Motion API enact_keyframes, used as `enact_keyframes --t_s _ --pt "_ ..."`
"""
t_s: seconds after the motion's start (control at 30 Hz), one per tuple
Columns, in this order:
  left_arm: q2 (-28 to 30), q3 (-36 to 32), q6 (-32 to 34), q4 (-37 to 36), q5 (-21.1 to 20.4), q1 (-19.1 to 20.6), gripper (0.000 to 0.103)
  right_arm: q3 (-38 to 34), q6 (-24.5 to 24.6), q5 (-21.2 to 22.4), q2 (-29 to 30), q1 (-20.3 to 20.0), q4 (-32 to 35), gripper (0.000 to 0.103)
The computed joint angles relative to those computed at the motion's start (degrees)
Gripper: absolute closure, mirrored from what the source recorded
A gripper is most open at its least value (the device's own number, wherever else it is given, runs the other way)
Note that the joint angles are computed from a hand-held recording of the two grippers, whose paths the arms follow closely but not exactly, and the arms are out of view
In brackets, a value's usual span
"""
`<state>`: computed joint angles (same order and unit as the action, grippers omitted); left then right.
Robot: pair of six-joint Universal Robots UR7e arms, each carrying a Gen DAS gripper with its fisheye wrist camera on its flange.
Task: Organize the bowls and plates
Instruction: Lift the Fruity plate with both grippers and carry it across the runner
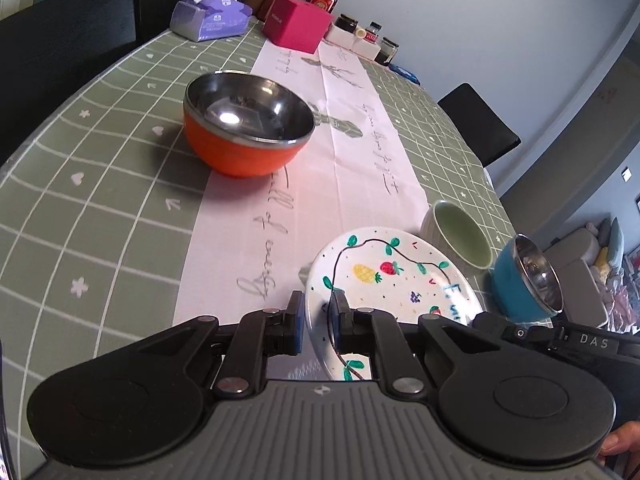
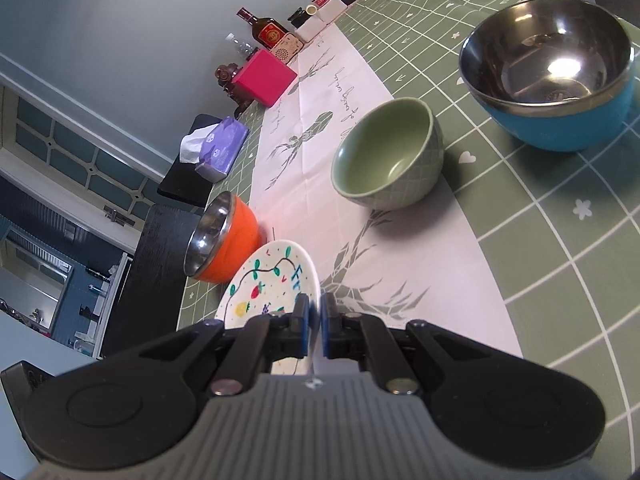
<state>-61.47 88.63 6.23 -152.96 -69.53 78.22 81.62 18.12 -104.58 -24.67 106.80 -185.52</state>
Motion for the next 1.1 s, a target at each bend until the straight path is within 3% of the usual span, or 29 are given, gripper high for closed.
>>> enact_keyframes --t_s 0.4,0.8,1.1 --pt "-4.96 6.73 -3.12 1.33 1.66 -0.12 0.089 6.73 0.51 0.70 -2.40 0.38 -1.33 0.100" --pt "-8.31 11.51 -1.22 0.09 5.19 -0.76 0.088 8.77 -1.28 0.63 -2.76 1.14 1.47 0.099" --pt "-7.95 11.11 -0.09 2.46 8.07 -1.30 0.086 7.78 -4.10 -1.62 -2.48 2.09 4.40 0.099"
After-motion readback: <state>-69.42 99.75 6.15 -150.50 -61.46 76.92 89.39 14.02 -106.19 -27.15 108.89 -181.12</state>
